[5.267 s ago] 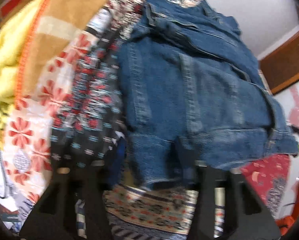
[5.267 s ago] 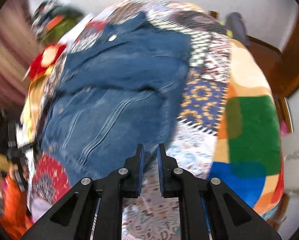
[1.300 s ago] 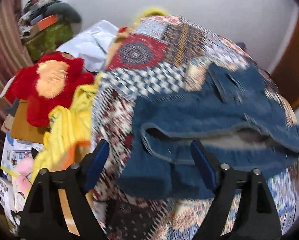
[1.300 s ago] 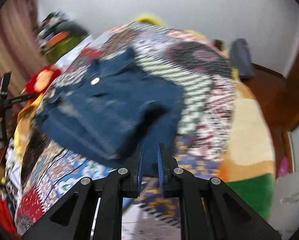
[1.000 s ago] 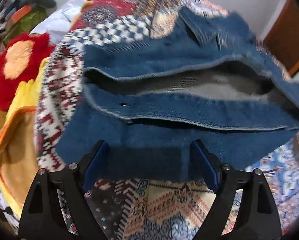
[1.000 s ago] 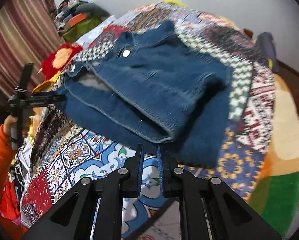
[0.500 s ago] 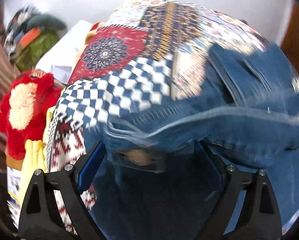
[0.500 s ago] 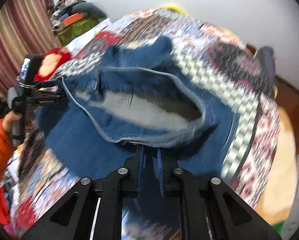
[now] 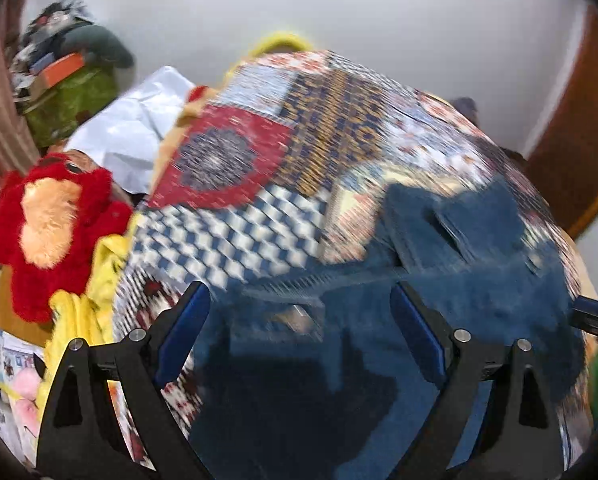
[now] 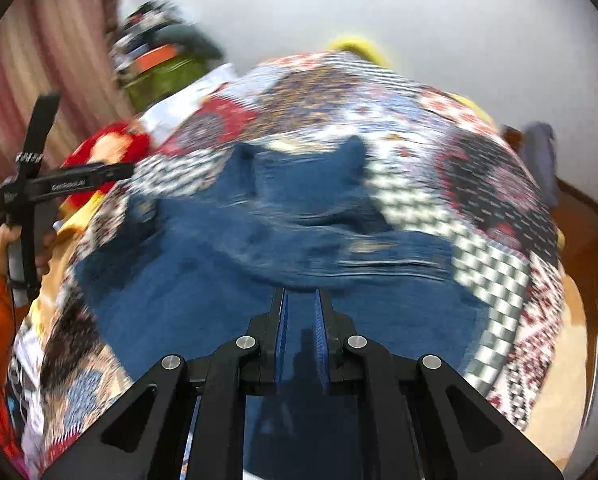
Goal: Fold large clothes
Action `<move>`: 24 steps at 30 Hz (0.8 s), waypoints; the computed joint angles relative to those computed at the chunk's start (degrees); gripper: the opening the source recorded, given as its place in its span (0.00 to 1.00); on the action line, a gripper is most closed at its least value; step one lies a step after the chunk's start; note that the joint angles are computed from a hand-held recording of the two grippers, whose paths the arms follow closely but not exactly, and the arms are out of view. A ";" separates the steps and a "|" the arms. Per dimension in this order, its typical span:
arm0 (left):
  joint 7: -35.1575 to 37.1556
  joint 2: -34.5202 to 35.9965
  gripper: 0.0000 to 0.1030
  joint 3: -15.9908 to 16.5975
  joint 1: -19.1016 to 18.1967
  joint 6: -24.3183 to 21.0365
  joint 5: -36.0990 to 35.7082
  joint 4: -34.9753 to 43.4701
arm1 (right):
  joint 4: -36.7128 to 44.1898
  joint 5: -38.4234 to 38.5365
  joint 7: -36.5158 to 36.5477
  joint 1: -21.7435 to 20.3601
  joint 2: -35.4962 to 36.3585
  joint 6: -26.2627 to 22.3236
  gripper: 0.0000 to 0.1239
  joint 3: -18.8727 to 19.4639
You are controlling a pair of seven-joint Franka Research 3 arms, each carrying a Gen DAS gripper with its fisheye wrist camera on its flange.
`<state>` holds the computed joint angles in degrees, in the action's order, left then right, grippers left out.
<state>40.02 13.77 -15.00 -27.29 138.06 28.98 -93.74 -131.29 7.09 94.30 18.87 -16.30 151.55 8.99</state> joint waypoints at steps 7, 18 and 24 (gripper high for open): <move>7.12 0.82 0.89 -3.01 -2.05 -1.43 -4.35 -3.45 | 5.26 -9.27 5.60 1.43 8.80 -6.15 0.07 3.38; 2.58 -0.46 1.00 -1.79 -2.37 4.53 -4.44 -12.17 | 3.43 -25.13 14.71 2.89 9.80 -6.51 0.07 2.62; -2.60 -3.79 1.00 -1.56 -3.69 -0.78 3.36 -15.11 | 3.95 -43.16 27.44 3.03 9.70 -12.15 0.37 4.28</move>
